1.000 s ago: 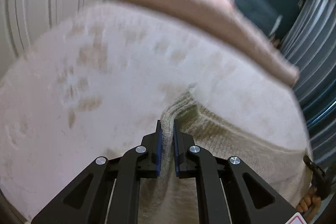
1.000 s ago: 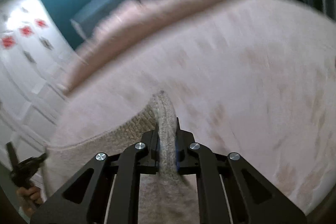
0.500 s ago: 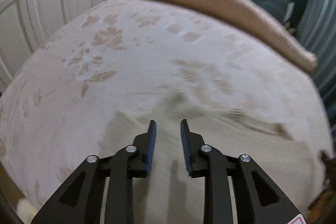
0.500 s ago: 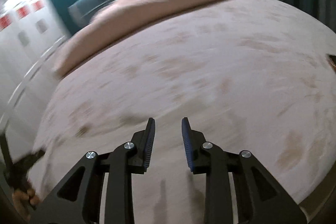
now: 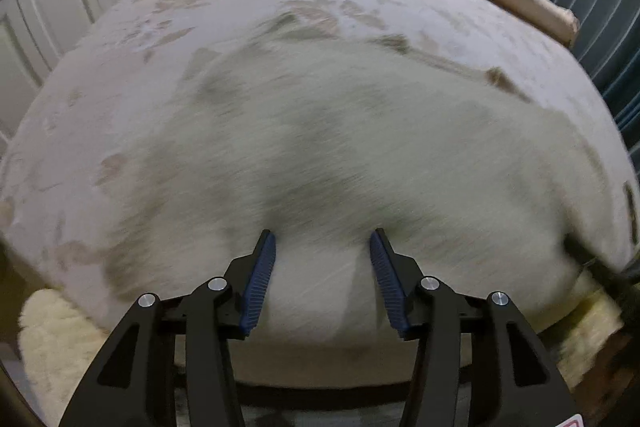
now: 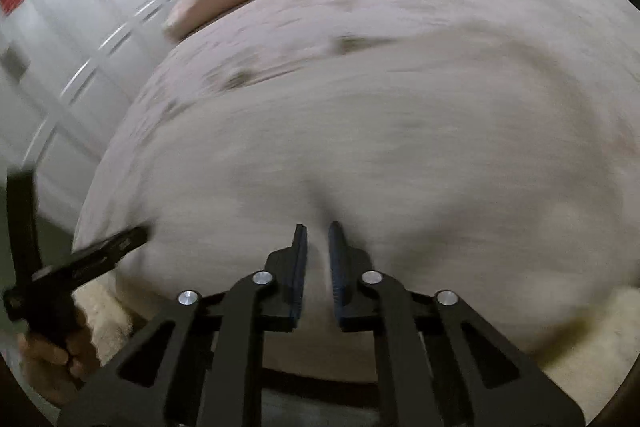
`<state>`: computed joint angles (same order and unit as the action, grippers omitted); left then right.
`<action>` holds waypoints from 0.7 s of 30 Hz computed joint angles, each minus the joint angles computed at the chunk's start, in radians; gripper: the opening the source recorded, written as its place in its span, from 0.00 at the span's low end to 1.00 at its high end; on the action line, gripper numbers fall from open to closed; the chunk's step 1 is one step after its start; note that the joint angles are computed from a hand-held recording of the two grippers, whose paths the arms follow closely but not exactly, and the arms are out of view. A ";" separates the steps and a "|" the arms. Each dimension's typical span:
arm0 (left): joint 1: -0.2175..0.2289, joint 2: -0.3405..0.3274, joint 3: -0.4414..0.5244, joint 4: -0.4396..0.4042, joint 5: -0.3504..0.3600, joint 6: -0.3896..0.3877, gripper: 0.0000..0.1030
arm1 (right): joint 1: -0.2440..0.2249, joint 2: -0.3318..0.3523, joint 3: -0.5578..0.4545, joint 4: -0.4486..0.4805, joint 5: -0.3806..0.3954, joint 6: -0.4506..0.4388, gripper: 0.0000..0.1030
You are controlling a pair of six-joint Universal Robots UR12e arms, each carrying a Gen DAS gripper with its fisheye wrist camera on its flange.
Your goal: Fold small clothes
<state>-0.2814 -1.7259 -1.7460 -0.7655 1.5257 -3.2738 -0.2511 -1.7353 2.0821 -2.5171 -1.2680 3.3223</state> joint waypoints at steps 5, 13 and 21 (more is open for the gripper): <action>0.007 0.029 -0.041 0.016 0.014 0.012 0.48 | -0.019 -0.060 0.032 0.051 -0.222 0.030 0.14; -0.016 0.032 -0.059 0.018 0.083 0.009 0.52 | -0.007 -0.059 0.048 0.016 -0.216 0.031 0.34; -0.011 0.040 -0.076 0.035 0.073 -0.011 0.52 | -0.007 -0.051 0.043 0.044 -0.201 0.027 0.41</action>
<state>-0.2923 -1.6857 -1.8216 -0.7307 1.5990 -3.2847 -0.2577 -1.7865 2.1250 -2.4730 -1.4690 3.3497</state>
